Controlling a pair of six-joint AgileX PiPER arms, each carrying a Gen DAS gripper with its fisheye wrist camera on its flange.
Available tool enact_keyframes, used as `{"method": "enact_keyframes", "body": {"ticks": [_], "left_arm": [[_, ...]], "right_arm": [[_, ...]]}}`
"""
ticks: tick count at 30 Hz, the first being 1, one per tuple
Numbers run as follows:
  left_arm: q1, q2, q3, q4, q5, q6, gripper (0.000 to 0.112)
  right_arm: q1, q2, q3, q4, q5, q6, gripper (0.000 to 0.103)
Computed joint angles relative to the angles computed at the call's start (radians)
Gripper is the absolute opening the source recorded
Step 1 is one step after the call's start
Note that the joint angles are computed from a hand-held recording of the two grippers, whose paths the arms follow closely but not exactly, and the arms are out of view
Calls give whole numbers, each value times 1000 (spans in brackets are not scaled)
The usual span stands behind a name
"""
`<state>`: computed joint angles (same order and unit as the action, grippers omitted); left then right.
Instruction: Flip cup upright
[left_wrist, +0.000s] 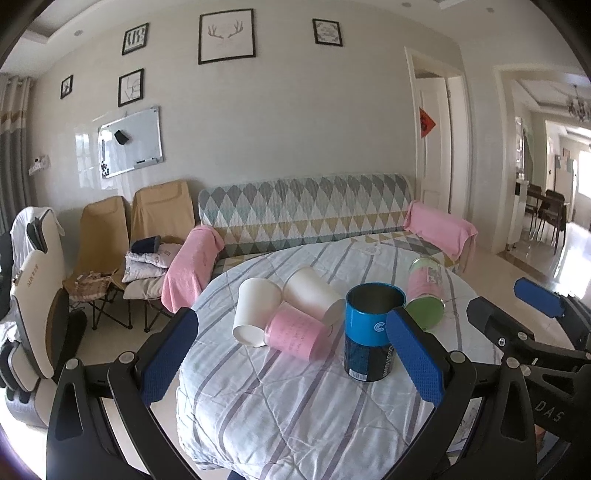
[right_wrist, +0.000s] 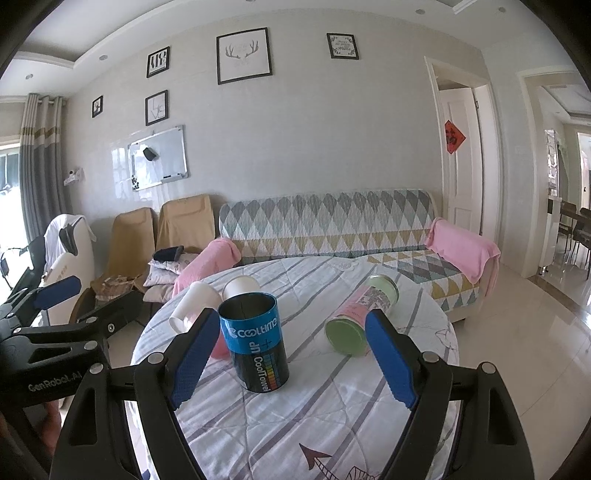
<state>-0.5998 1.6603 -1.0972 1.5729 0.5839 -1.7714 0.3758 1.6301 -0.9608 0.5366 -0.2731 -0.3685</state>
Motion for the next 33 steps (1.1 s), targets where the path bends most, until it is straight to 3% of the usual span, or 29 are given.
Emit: {"method": "enact_keyframes", "body": {"ticks": [14,24,29,33], "left_arm": [[4,10,-11,-39,0,34,103],[-14,29,-19,-6,55,25,103],[49,15,-30,-115,-85,104,103],[54,9,-15,-60,-88,30,103]], "right_arm": [[-5,19,-21,19,25,-17,82],[-3,36,-38,68,45,-58,82],[-6,35,-39,45,49,-34,82],[-5,38,-45,65,51,-54,82]]}}
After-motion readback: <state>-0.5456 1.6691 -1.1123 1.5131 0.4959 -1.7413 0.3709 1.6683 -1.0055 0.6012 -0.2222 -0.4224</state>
